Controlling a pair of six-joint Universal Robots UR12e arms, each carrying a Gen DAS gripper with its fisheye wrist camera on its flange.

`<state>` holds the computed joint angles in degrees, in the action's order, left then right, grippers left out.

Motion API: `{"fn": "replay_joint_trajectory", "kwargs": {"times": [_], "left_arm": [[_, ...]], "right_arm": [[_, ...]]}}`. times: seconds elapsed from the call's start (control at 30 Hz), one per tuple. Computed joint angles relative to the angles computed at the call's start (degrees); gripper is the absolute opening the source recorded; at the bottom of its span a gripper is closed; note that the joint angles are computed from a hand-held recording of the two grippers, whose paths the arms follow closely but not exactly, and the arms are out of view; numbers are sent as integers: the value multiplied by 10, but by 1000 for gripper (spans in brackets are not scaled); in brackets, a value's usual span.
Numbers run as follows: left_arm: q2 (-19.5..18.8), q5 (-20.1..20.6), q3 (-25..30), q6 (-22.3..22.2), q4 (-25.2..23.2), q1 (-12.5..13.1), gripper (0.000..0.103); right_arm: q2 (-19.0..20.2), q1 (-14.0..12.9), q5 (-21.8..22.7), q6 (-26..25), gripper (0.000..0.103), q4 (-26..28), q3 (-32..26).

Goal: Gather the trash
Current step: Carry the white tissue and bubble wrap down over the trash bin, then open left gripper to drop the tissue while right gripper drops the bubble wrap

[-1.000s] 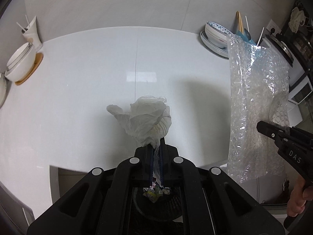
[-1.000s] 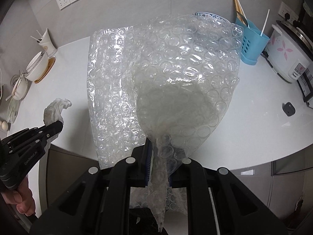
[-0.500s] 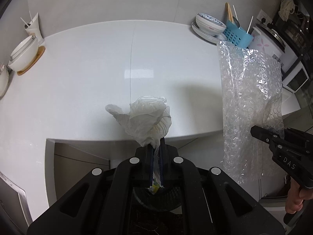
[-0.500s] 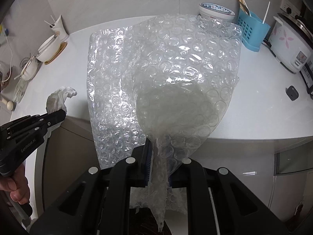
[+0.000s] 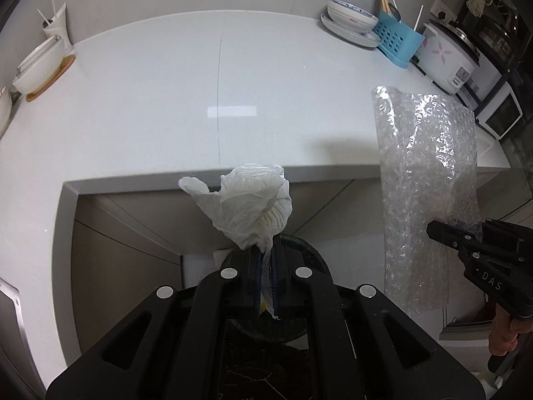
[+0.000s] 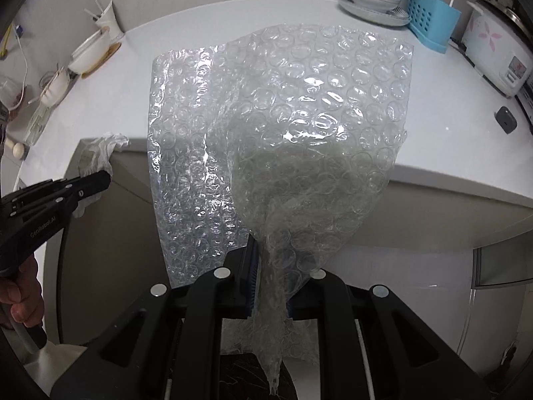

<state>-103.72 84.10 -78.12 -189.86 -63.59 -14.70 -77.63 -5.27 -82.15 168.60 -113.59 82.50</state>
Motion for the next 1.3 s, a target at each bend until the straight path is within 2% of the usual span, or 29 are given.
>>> {"fn": "replay_joint_trajectory", "kwargs": {"times": [0.13, 0.33, 0.4, 0.53, 0.77, 0.97, 1.13, 1.3], "left_arm": [[4, -8, -21, -11, 10, 1, 3], [4, -14, -49, -22, 30, 1, 3], [3, -10, -57, -24, 35, 0, 3], [4, -31, -80, -28, 62, 2, 3], [-6, -27, -106, -25, 66, -4, 3], [-22, -29, -115, -27, 48, -10, 3], [-35, -32, -115, -26, 32, -16, 3], [-41, -35, -112, -13, 30, -24, 7]], "right_arm": [[4, -2, 3, -8, 12, 0, 10], [11, -13, 40, -30, 12, -24, 38], [12, -13, 36, -35, 12, -28, 46], [24, -15, 40, -49, 13, -21, 51], [64, -8, 8, -46, 13, 9, 38], [99, -3, -22, -31, 13, 40, 13], [118, 2, -50, -11, 13, 56, -7], [127, 2, -53, -3, 13, 60, -22]]}}
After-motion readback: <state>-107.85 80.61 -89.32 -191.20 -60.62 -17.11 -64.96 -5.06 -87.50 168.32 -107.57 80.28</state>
